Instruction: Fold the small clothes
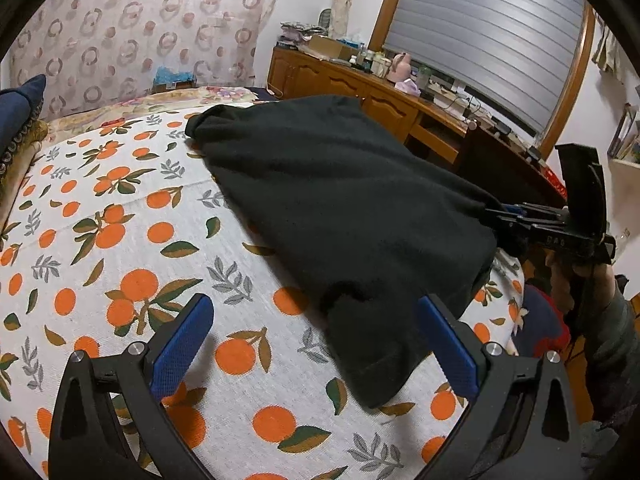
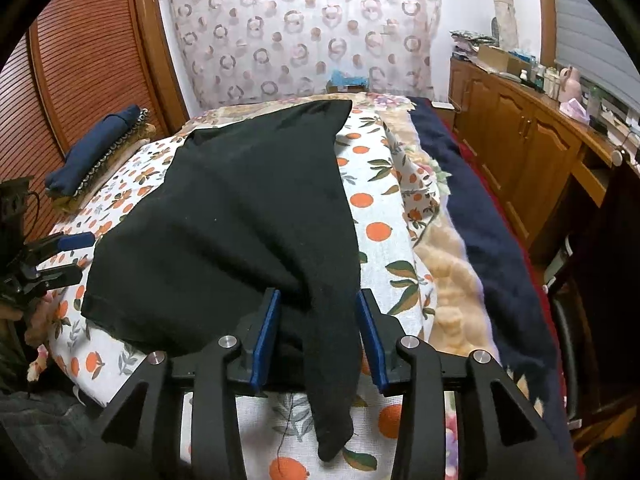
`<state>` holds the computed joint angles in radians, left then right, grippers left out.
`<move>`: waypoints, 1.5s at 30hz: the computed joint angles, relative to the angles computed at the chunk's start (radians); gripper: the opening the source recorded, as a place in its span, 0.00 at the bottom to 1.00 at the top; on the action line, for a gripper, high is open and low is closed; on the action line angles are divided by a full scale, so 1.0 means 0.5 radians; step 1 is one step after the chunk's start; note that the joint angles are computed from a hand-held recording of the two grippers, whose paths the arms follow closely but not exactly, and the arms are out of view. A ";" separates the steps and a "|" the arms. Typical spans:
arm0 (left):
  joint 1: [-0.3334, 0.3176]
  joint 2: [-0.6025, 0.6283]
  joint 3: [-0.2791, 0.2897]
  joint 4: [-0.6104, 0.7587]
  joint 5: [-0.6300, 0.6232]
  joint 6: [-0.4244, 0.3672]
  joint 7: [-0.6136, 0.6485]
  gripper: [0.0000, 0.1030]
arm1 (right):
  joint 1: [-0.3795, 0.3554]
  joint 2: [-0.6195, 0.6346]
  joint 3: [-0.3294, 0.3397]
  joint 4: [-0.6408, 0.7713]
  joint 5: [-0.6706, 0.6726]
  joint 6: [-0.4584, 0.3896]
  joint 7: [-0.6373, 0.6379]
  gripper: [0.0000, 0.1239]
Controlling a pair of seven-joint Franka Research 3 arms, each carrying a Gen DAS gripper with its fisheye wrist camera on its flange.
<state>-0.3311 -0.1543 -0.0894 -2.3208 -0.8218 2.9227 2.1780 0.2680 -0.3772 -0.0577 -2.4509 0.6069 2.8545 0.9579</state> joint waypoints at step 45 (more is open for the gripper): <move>0.034 -0.020 -0.063 0.261 -0.605 -0.214 0.666 0.04 | 0.189 -0.092 0.064 -0.189 0.051 0.053 -0.447 0.49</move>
<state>-0.3143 -0.1642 -0.1208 -2.1904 -1.1241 2.8158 2.5109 0.3627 -0.4230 -0.0258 -2.5452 0.6323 2.8809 0.7344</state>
